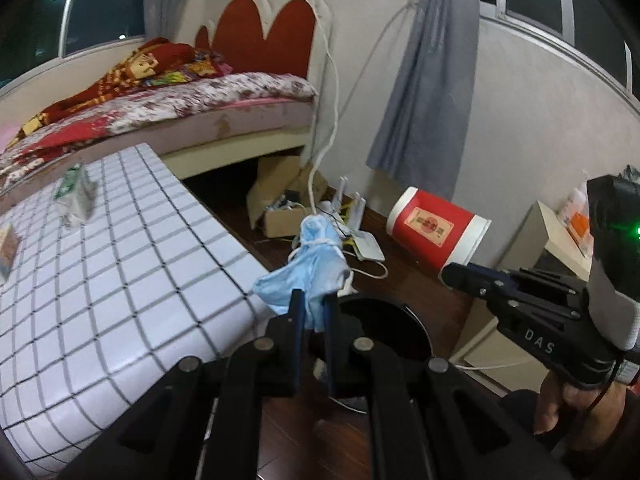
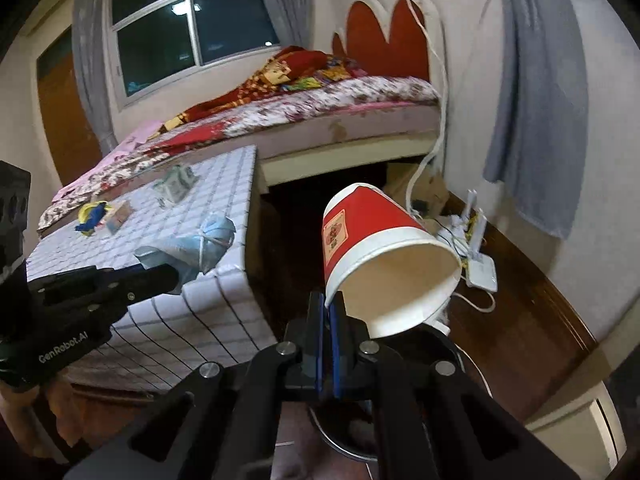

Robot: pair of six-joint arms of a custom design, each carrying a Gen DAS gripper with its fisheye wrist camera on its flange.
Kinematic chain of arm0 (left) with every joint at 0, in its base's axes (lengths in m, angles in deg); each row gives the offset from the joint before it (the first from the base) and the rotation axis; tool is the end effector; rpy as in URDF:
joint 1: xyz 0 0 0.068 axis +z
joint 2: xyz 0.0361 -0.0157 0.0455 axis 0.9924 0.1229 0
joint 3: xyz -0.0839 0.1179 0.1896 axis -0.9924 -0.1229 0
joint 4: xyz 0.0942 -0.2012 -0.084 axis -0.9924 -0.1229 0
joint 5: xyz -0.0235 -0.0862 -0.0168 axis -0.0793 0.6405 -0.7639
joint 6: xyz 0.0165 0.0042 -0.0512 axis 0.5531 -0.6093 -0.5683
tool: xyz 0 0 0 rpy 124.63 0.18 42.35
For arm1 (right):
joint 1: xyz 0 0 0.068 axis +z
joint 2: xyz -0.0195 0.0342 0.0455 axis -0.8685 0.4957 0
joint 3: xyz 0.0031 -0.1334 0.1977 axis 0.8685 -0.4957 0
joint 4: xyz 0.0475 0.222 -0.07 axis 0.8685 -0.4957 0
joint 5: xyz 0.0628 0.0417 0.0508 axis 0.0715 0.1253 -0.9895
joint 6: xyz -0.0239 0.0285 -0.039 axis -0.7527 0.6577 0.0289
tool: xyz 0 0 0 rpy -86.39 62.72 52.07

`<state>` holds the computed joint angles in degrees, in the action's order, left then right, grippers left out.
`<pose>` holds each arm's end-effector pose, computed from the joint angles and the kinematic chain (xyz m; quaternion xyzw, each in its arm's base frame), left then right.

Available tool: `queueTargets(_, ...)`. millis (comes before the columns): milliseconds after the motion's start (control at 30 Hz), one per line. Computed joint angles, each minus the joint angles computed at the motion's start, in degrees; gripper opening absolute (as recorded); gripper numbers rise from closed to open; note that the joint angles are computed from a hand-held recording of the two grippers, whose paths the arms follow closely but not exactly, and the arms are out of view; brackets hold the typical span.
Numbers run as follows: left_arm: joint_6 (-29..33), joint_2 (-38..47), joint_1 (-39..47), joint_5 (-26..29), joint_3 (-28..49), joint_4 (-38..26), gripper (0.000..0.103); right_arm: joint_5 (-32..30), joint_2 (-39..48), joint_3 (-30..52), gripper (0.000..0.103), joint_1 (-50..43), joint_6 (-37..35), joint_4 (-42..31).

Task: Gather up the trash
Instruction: 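Carry mask and red cup toward the black bin, then open both tools over the bin to drop mask and cup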

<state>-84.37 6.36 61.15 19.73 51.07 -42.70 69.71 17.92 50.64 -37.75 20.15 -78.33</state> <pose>0.1966 -0.0729 0.3374 0.0095 0.8975 -0.0791 0.4337 0.2555 0.1118 0.3287 -0.1998 0.8716 0.1573 0.4192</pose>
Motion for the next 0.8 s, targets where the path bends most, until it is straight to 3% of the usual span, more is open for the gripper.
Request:
queueTargets(467,-3.6,8.5,-5.9,2.3,-4.8,7.4,0.01,-5.2,-1.0,-10.8,0.004,-10.0,-4.5,1.1)
queueTargets(800,-4.6,18.3,-5.7,5.5,-5.4,11.7,0.01,-7.0,10.4,-8.3,0.004,-12.6,-11.6,0.6)
